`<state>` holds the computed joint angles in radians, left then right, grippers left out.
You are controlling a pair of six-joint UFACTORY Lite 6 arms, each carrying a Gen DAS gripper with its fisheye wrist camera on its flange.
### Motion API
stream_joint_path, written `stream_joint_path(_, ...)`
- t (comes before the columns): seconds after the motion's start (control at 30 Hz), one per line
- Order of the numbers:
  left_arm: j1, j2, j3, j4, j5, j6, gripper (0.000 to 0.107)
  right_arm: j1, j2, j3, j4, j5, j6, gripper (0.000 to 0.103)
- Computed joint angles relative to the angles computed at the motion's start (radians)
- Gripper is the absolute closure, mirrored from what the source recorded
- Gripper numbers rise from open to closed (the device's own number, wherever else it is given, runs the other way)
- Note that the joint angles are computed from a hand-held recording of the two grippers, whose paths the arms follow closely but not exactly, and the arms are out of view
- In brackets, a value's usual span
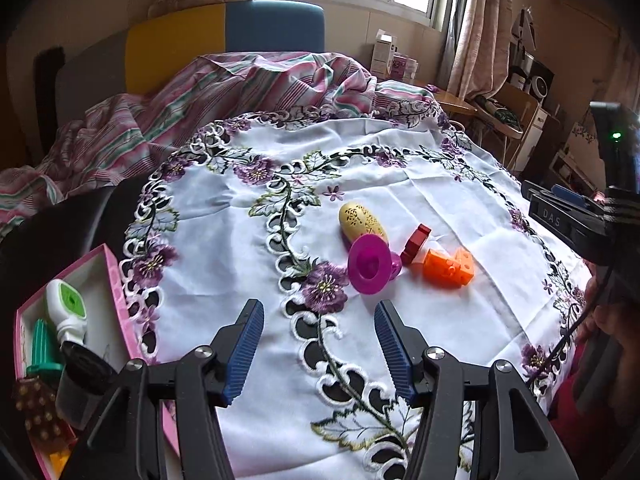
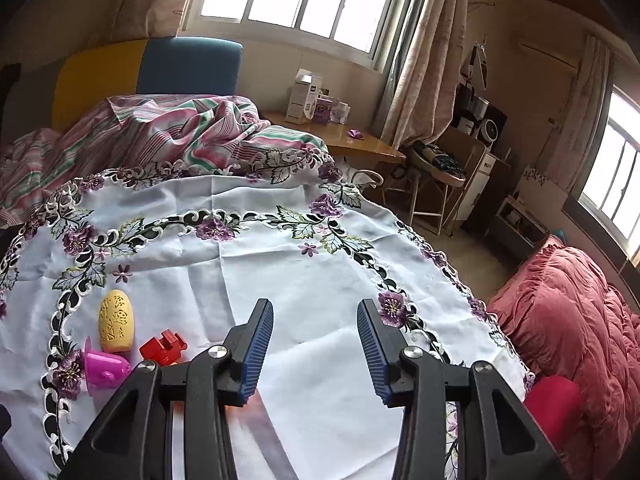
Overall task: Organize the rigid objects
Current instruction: 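Grasp the magenta funnel cup with the left gripper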
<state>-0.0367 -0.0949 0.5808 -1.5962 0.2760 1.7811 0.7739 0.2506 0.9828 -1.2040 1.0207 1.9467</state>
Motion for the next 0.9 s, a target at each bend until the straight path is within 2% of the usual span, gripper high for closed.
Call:
stream_joint_path(0.43,-0.102,0.202,0.168,-0.146,-0.066,0.105,0.048,-0.044,-0.052,-0.052,0.005,-0.062,0.045,0.059)
stream_joint_path(0.77,-0.12,0.329,0.275,-0.149,-0.075,0.091,0.046,-0.067,-0.065,-0.066,0.0,-0.118,0.052,0.059)
stream_joint_path(0.9,-0.115,0.372,0.321,-0.091,-0.062,0.025,0.043,-0.074,-0.065,-0.068,0.004,-0.136,0.047,0.059)
